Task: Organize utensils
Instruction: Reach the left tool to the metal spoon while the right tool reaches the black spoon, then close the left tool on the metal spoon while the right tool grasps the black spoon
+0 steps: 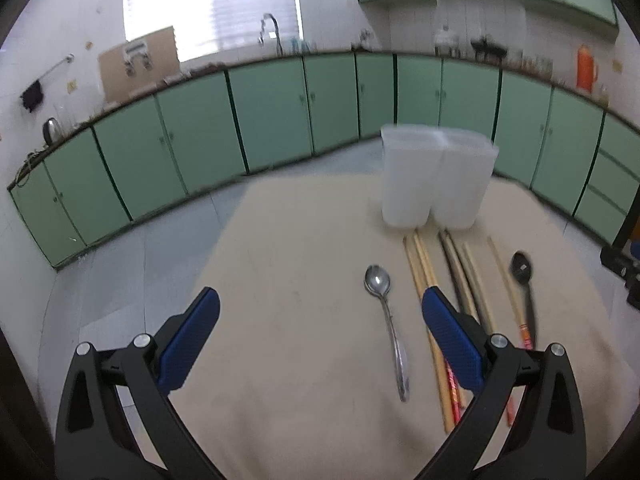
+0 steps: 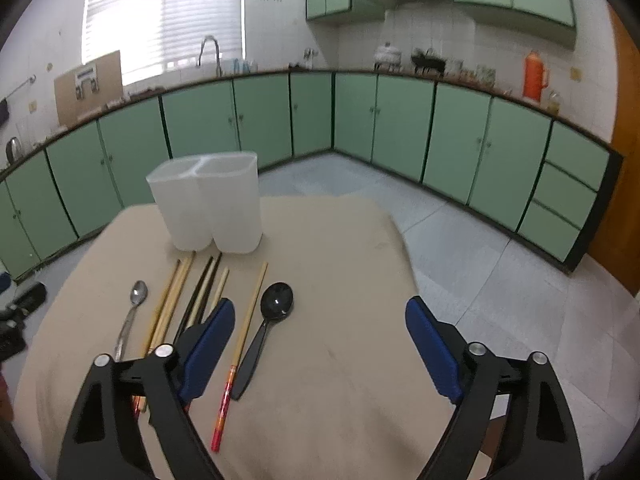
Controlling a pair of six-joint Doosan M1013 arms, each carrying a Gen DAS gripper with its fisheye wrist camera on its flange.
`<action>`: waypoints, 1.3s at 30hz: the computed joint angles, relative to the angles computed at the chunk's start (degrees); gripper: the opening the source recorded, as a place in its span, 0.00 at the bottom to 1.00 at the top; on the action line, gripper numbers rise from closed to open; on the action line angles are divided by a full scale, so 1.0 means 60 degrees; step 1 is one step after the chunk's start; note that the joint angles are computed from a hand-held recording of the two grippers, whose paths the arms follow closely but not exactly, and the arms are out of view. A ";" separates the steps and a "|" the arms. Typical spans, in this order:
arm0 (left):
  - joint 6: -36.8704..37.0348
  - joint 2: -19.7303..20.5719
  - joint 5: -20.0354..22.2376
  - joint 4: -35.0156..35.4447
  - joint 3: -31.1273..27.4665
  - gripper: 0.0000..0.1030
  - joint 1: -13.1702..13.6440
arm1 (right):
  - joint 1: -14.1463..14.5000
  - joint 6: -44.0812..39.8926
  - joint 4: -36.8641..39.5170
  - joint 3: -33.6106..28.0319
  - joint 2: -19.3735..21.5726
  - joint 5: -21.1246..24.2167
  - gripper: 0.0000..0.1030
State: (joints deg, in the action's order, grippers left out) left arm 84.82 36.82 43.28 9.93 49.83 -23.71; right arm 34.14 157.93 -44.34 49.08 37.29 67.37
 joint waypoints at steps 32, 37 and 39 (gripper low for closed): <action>0.0370 0.4036 0.5379 -0.1147 -0.6644 0.74 -0.0117 | -0.1156 -0.2076 0.3692 -0.3119 0.2097 0.1579 0.57; 0.0395 0.4282 0.5827 -0.1405 -0.7228 0.63 -0.0218 | -0.1189 -0.2020 0.3775 -0.3693 0.2379 0.2034 0.57; 0.0396 0.3942 0.5453 -0.1387 -0.6545 0.59 -0.0276 | -0.1201 -0.2081 0.3810 -0.4070 0.2552 0.2374 0.57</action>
